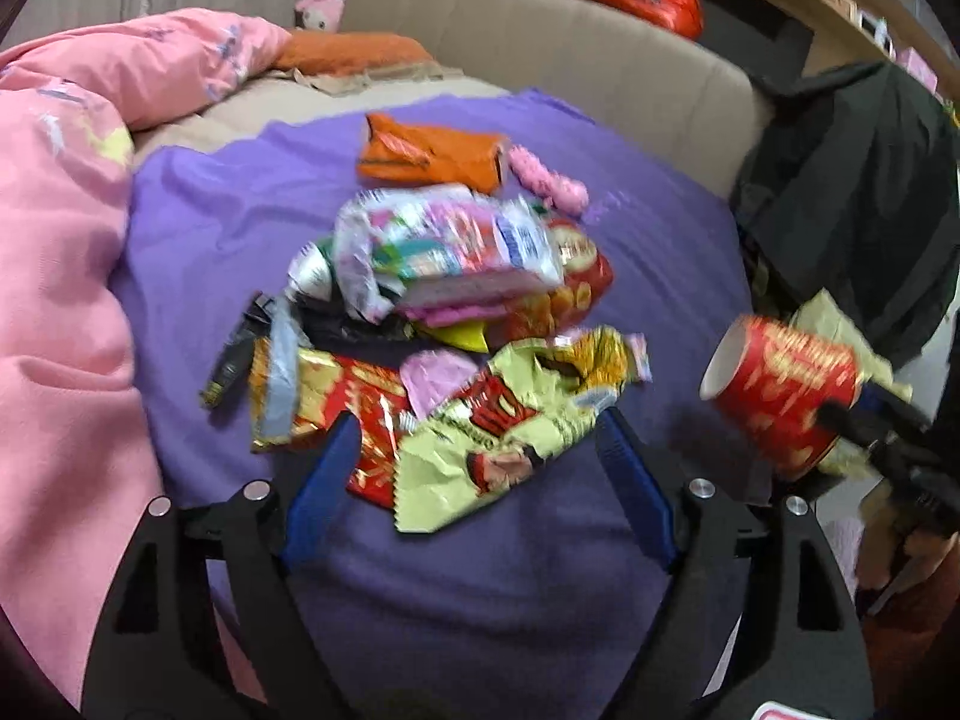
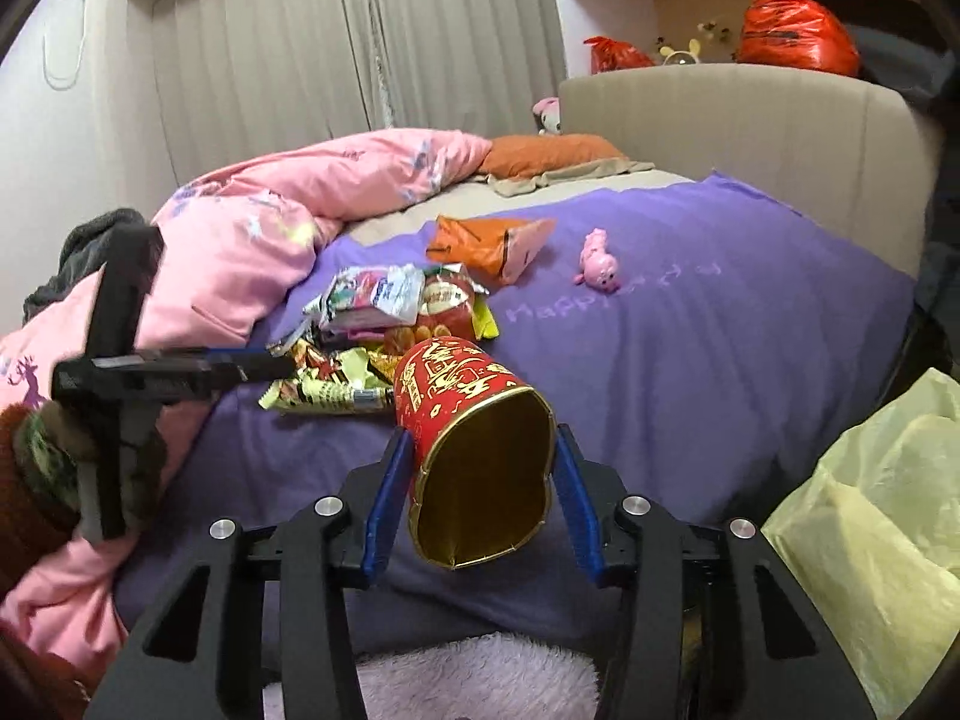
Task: Collect trash
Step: 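Carry the red cup toward the yellow trash bag while the left gripper grasps a yellow-green wrapper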
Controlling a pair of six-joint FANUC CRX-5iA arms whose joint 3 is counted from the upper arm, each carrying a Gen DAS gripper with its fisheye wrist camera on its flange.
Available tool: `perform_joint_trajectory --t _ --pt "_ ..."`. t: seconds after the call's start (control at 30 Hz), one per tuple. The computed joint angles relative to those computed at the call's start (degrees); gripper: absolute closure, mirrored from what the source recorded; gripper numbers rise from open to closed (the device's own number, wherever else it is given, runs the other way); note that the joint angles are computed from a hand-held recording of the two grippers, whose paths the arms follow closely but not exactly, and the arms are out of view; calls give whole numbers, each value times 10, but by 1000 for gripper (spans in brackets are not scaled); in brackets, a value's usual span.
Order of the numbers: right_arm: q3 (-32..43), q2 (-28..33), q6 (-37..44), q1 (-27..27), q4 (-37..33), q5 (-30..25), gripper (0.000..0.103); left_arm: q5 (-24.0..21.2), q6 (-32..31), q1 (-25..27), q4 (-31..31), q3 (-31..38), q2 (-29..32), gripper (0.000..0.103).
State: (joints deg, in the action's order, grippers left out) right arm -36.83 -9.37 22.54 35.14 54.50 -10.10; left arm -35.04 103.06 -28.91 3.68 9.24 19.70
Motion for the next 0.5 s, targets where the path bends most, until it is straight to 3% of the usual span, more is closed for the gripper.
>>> perform_joint_trajectory --t 0.13,0.23,0.3,0.37,0.4,0.47,0.5 --pt "-7 -9 -19 0 19 -4 58 -38 20 0 -9 29 22 27" --pt "-10 -13 -35 3 33 -18 58 -63 24 7 13 37 33 41" --pt "-14 -18 -48 3 41 -26 58 -76 44 4 -10 48 35 46" --pt "-19 -22 -69 -2 59 -26 58 -81 59 2 -18 54 35 62" --pt "-21 -24 -84 -5 74 -26 58 -67 58 3 -8 43 28 65" --pt "-27 -32 -99 -7 91 -30 58 -44 57 1 -2 28 15 93" --pt "-30 -38 -105 -8 99 -31 58 -40 71 -6 -26 32 9 93"
